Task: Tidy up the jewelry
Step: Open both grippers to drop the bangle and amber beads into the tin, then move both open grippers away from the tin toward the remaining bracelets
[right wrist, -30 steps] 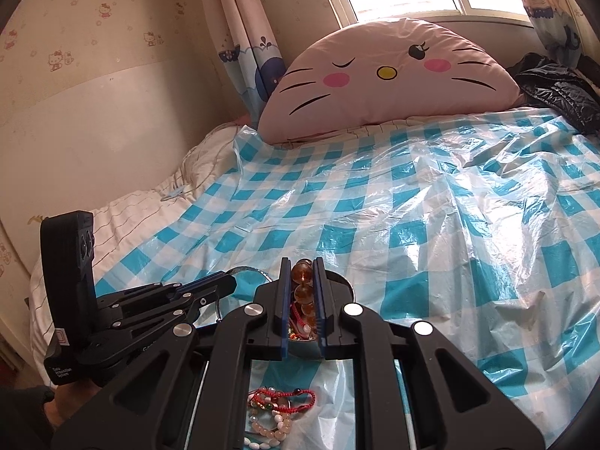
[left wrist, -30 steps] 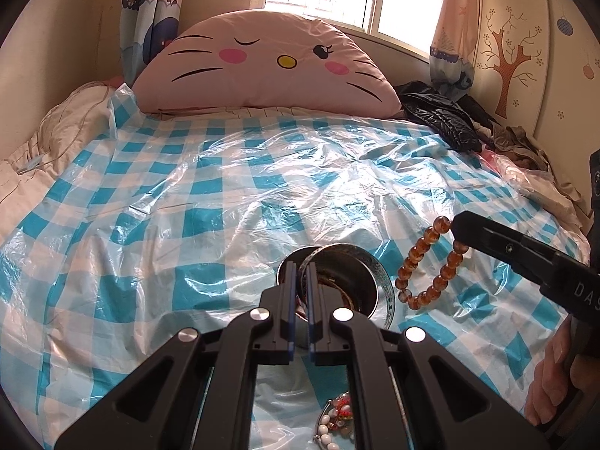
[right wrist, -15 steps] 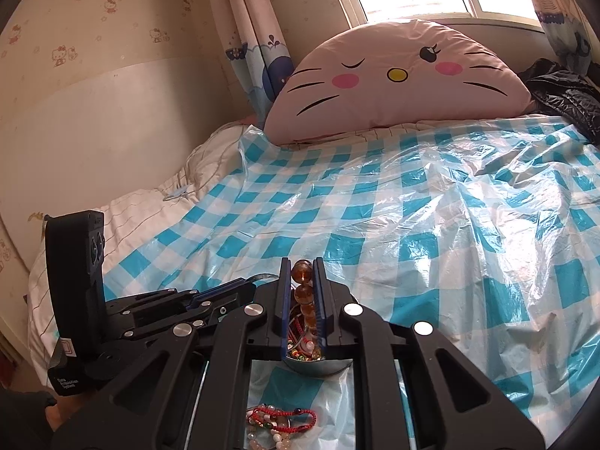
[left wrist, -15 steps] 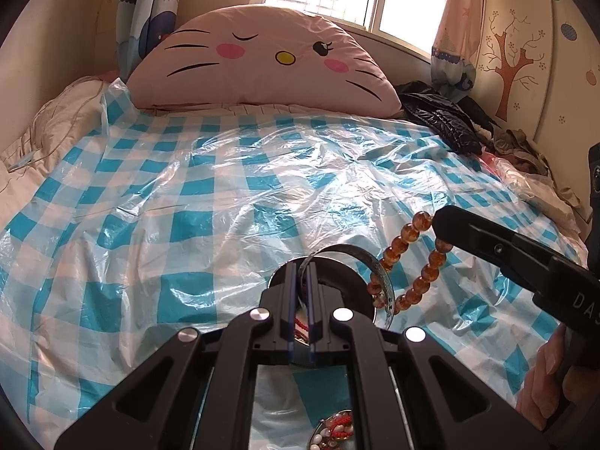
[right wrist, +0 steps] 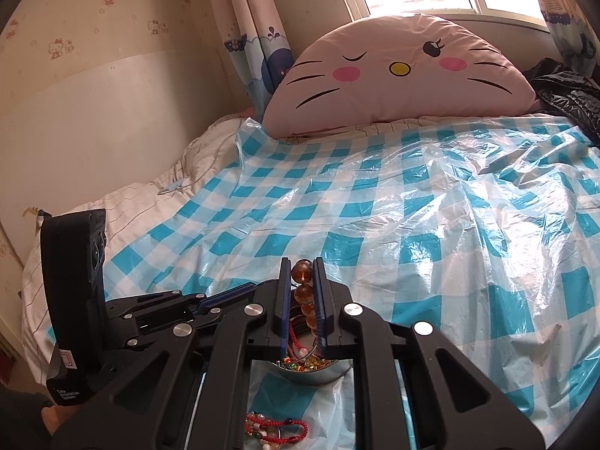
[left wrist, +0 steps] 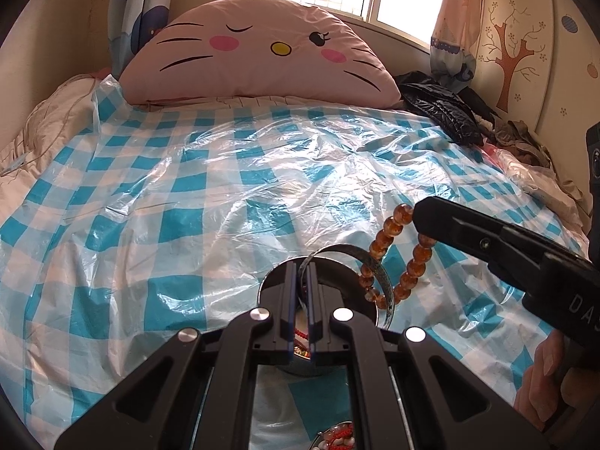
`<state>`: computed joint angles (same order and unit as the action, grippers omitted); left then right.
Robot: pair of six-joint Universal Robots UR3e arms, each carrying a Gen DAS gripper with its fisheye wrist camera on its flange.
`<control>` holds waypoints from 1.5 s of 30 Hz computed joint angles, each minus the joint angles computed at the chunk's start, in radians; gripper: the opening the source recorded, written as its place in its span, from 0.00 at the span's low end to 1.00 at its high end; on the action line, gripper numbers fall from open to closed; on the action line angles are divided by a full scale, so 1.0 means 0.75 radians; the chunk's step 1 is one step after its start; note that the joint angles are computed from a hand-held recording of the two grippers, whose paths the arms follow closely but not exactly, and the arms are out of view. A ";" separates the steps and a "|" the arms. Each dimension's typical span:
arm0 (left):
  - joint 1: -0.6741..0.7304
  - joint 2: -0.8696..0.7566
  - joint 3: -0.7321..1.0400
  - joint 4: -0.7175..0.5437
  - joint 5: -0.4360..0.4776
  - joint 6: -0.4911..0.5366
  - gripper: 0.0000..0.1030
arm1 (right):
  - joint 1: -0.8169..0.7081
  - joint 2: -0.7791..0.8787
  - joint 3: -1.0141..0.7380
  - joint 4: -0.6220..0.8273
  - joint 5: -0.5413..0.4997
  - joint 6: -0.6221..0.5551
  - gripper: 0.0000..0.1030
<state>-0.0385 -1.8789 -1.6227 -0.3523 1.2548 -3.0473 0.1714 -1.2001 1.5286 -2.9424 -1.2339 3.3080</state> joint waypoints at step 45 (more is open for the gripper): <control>-0.076 -0.114 0.199 -0.061 0.480 -0.091 0.83 | -0.041 0.202 -0.202 0.253 0.045 0.025 0.52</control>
